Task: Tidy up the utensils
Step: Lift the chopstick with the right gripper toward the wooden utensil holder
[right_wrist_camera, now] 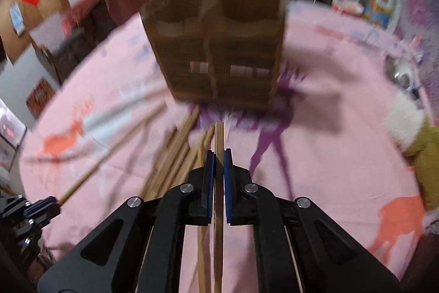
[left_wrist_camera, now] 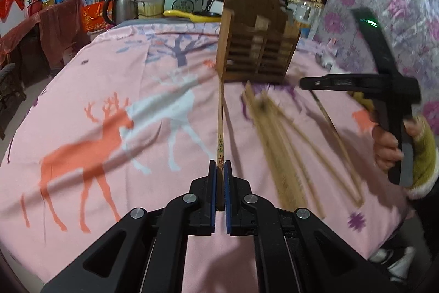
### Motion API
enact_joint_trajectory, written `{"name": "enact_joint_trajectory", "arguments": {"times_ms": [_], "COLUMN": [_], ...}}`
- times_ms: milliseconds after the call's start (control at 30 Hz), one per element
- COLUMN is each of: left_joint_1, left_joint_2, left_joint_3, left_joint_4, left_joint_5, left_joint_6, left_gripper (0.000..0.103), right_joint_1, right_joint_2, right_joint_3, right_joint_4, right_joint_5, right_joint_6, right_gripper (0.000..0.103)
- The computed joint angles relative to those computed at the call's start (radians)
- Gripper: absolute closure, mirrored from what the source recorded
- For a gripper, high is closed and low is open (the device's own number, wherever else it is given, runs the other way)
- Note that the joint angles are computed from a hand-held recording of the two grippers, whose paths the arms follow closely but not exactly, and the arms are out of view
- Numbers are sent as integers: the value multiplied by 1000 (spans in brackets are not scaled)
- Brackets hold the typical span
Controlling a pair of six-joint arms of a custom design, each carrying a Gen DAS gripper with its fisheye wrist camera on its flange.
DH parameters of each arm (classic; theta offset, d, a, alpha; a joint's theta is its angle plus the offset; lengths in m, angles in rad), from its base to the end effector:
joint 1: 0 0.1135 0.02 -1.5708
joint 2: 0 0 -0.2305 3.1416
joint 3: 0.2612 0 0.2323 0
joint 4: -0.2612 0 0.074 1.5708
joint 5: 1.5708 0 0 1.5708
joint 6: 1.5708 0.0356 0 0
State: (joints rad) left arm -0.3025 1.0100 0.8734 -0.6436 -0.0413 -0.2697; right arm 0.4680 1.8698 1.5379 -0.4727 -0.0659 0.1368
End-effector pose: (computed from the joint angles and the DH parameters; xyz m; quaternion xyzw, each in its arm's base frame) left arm 0.1969 -0.0599 0.2605 0.0072 0.9227 -0.0904 0.3747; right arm 0.3520 0.1805 0.2384 -0.1650 0.9123 0.1404 0.3475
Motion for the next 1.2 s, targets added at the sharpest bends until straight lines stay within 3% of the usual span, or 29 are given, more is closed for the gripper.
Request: {"name": "enact_joint_trajectory", "arguments": {"times_ms": [100,267,333,400,567,733,800,967,1033,1200], "left_joint_1": [43,38,22,11,4,21,28,27,23,33], "left_joint_2": [60,238,322,406,501,544,559,590,620,653], "left_joint_3": [157,502,629,734,796,845,862,891,918,924], "left_joint_4": [-45,-143,-175,-199,-178,-178,-182,-193,-213,-193], "left_joint_5": [49,55,30,9,5,21,26,29,12,30], "left_joint_6": [40,103,121,135,119,122,129,136,130,132], "left_gripper": [97,97,97,97,97,97,97,97,97,97], "right_joint_1": [-25,-58,-56,-58,-38,-87,-89,-64,-54,-60], "right_joint_2": [-134,-215,-147,-56,254,519,576,706,667,374], "right_joint_3": [-75,-64,55,162,372,673,747,980,922,547], "right_joint_4": [87,148,44,-74,-283,-470,-518,-644,-603,-369], "right_joint_5": [-9,12,-12,-57,-22,-140,-165,-100,-82,-100], "right_joint_6": [21,52,5,-50,-97,-47,-45,-61,-62,-39], "right_gripper": [95,95,90,92,89,89,89,93,94,94]}}
